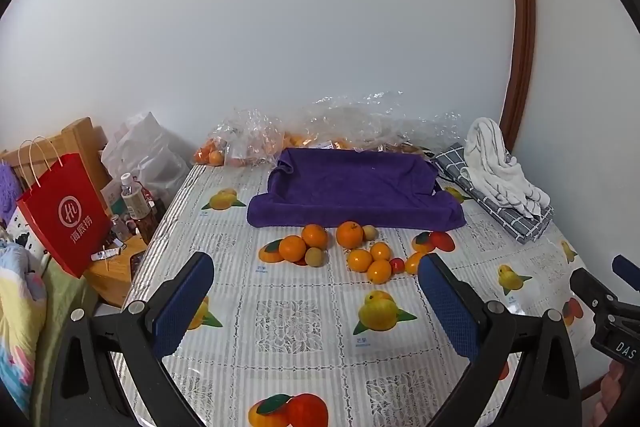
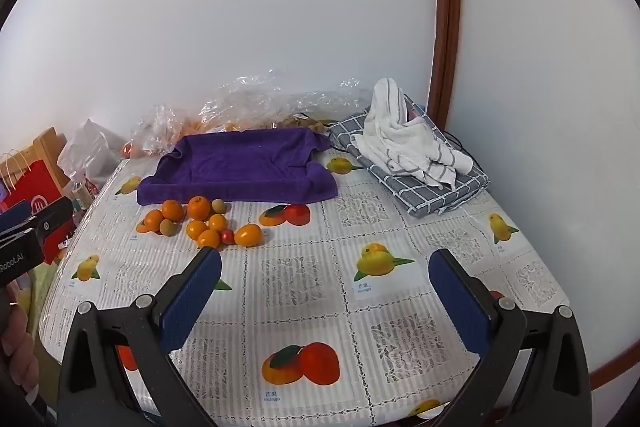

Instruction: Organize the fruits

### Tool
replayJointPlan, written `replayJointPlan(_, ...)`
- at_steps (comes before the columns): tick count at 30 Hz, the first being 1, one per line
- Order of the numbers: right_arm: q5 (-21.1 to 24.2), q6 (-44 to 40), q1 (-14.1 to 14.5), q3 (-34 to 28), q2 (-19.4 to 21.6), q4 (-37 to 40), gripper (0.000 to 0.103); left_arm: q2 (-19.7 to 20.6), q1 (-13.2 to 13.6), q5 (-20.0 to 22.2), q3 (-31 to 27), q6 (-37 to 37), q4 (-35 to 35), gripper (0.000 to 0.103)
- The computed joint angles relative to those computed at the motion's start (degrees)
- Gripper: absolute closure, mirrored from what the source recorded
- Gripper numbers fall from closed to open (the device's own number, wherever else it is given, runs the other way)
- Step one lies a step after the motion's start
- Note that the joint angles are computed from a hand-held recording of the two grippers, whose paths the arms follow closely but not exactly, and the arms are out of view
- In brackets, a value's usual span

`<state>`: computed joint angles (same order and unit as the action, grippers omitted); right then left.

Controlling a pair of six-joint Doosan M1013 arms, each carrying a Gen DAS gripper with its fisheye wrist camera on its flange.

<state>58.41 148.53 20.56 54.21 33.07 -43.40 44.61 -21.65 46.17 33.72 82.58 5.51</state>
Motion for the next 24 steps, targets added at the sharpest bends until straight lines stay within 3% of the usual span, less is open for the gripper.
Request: replayJointPlan(24, -0.7, 0.0, 0.2, 0.5, -0.1, -0.6, 0.001, -0.6, 0.1, -0.9, 1.5, -0.1, -0.9, 0.000)
